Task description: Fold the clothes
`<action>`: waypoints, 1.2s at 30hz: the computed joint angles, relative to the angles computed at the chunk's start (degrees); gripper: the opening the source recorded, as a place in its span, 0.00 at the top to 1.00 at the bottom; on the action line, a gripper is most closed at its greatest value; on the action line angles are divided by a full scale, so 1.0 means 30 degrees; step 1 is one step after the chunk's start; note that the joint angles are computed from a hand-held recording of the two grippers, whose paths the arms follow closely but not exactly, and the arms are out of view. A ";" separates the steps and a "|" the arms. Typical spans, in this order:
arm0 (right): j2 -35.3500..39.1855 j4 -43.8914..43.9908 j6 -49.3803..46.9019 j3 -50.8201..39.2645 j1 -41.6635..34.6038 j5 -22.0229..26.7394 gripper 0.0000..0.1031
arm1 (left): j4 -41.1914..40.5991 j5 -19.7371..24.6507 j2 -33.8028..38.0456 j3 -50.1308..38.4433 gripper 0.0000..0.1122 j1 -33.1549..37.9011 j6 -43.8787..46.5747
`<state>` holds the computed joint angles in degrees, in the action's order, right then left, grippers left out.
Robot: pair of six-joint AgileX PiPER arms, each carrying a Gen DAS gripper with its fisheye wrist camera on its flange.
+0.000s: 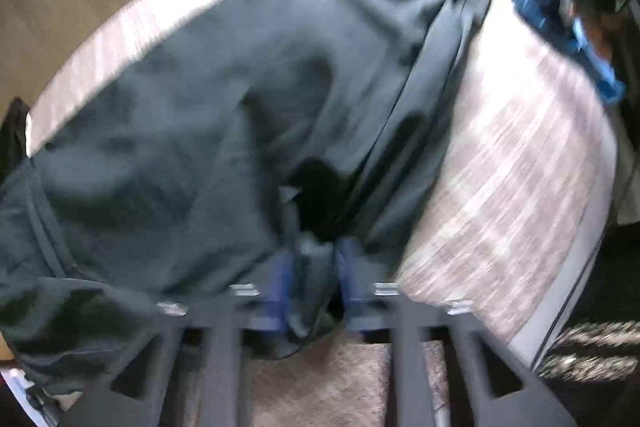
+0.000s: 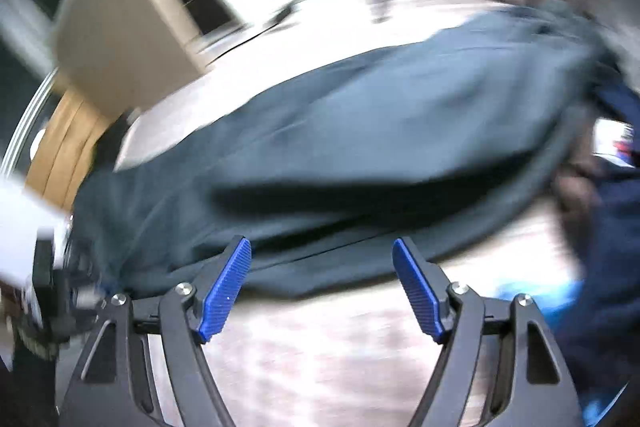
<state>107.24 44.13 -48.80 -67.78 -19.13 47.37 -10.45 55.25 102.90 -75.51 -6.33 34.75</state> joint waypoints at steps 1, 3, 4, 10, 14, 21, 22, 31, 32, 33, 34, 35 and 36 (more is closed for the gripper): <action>0.0523 -0.0393 0.0590 -0.0714 -0.0388 -0.0005 0.29 | -0.0438 0.0738 -0.0129 -0.0224 0.97 0.0457 0.0192; 0.1576 -0.0920 0.1534 -0.2017 -0.0718 -0.0100 0.29 | -0.1851 0.2142 -0.0687 -0.0501 0.96 0.1590 0.1062; 0.1794 -0.0892 0.1774 -0.2106 -0.0530 -0.0296 0.29 | -0.2537 0.2848 -0.0951 -0.0646 0.96 0.2172 0.1448; 0.3888 -0.1009 0.3091 -0.5229 -0.1028 0.1488 0.29 | -0.1320 0.2752 -0.1506 -0.0471 0.96 0.1620 0.0572; 0.4942 -0.0641 0.4223 -0.6757 -0.1278 0.2091 0.31 | -0.0844 0.2605 -0.1559 -0.0027 0.96 0.1479 0.0498; 0.3717 -0.1618 0.3892 -0.7991 -0.3130 0.1083 0.59 | -0.0517 0.2804 -0.1580 0.0057 0.96 0.1395 -0.0010; 0.4026 -0.2121 0.4071 -0.8978 -0.3408 0.1262 0.56 | -0.0424 0.2854 -0.1555 0.0018 0.96 0.1336 -0.0100; 0.9016 -0.9797 0.4632 -1.8554 -0.1598 0.3973 0.40 | 0.0059 0.3683 -0.0940 -0.0822 0.96 0.1123 -0.0783; 0.9656 -1.0182 0.4818 -1.9528 -0.1397 0.4529 0.40 | 0.0083 0.3743 -0.0932 -0.0873 0.96 0.1128 -0.0849; 1.0306 -1.0351 0.5015 -2.0528 -0.1234 0.5163 0.40 | 0.0095 0.3807 -0.0917 -0.0926 0.96 0.1137 -0.0912; 1.0829 -1.0357 0.5064 -2.1364 -0.1153 0.5713 0.43 | 0.0144 0.3866 -0.0882 -0.0986 0.96 0.1131 -0.1007; 1.0937 -0.9986 0.4752 -2.1573 -0.1266 0.5937 0.54 | 0.0199 0.3930 -0.0841 -0.1056 0.96 0.1119 -0.1112; 1.1235 -0.9632 0.4570 -2.2197 -0.1381 0.6513 0.83 | 0.0296 0.3966 -0.0830 -0.1103 0.96 0.1081 -0.1228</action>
